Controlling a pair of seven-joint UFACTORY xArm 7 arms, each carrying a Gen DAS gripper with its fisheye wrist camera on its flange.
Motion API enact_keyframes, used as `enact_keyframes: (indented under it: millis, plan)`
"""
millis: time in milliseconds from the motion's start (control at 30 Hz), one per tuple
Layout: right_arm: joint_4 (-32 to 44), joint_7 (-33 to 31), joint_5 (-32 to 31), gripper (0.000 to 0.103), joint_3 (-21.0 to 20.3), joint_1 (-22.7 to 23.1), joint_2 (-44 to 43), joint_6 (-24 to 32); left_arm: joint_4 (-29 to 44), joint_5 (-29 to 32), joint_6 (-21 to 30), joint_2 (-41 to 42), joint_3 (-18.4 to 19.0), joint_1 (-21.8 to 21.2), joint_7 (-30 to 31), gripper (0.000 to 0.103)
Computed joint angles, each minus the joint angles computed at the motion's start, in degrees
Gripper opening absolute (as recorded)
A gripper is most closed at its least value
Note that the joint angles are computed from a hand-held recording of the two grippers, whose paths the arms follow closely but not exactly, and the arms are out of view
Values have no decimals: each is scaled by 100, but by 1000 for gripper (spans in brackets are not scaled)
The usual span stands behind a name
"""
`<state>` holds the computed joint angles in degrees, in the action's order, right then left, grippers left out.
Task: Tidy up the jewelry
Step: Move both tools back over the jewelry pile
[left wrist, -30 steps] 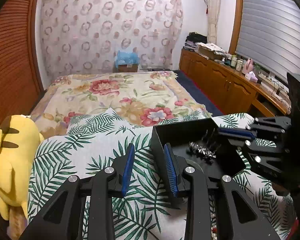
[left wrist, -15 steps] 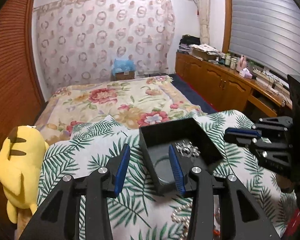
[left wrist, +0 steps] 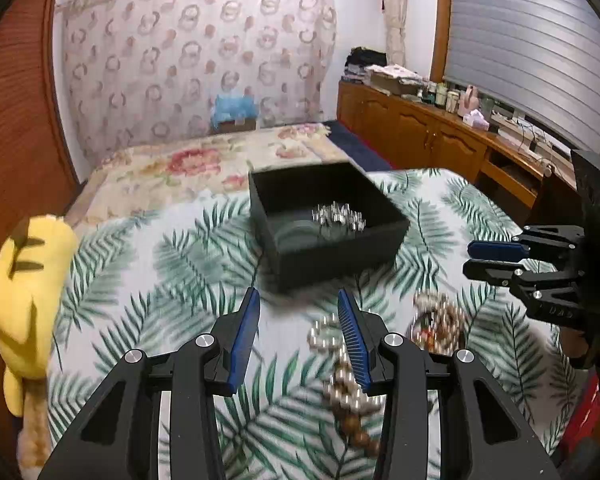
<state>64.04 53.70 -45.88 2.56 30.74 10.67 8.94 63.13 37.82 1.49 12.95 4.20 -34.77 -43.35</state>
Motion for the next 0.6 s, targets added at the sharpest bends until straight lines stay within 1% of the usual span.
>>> enact_keyframes:
  millis: [100,167,200,233,267,333,433,500,600]
  plan:
    - [-174,561,-325,28,-89,120,-89,-12,-312,-420,-86,-81,-344,279,349,39]
    - [-246,938,-517,28,-88,156,-117,19,-447,-515,-100,-119,-320,222,399,39]
    - [-268,1094,-616,28,-75,163,-123,35,-533,-749,-126,-131,-530,385,588,39]
    - [-286,1255,-712,28,-58,170,-124,52,-625,-1174,-157,-131,-888,667,953,39]
    - [-301,1375,-786,28,-32,169,-128,78,-662,-1360,-164,-126,-1007,742,1101,38]
    - [-316,1618,-961,28,10,178,-132,145,-734,-1498,-190,-128,-889,582,1153,38]
    - [-367,1942,-1216,28,74,149,-171,146,-816,-1870,-237,-122,-970,569,1392,38]
    - [-395,2013,-1222,28,144,94,-186,133,-811,-1979,-209,-90,-867,427,1425,39]
    - [-441,2045,-1209,28,233,66,-211,240,-791,-2455,-186,-15,-1240,714,1776,39]
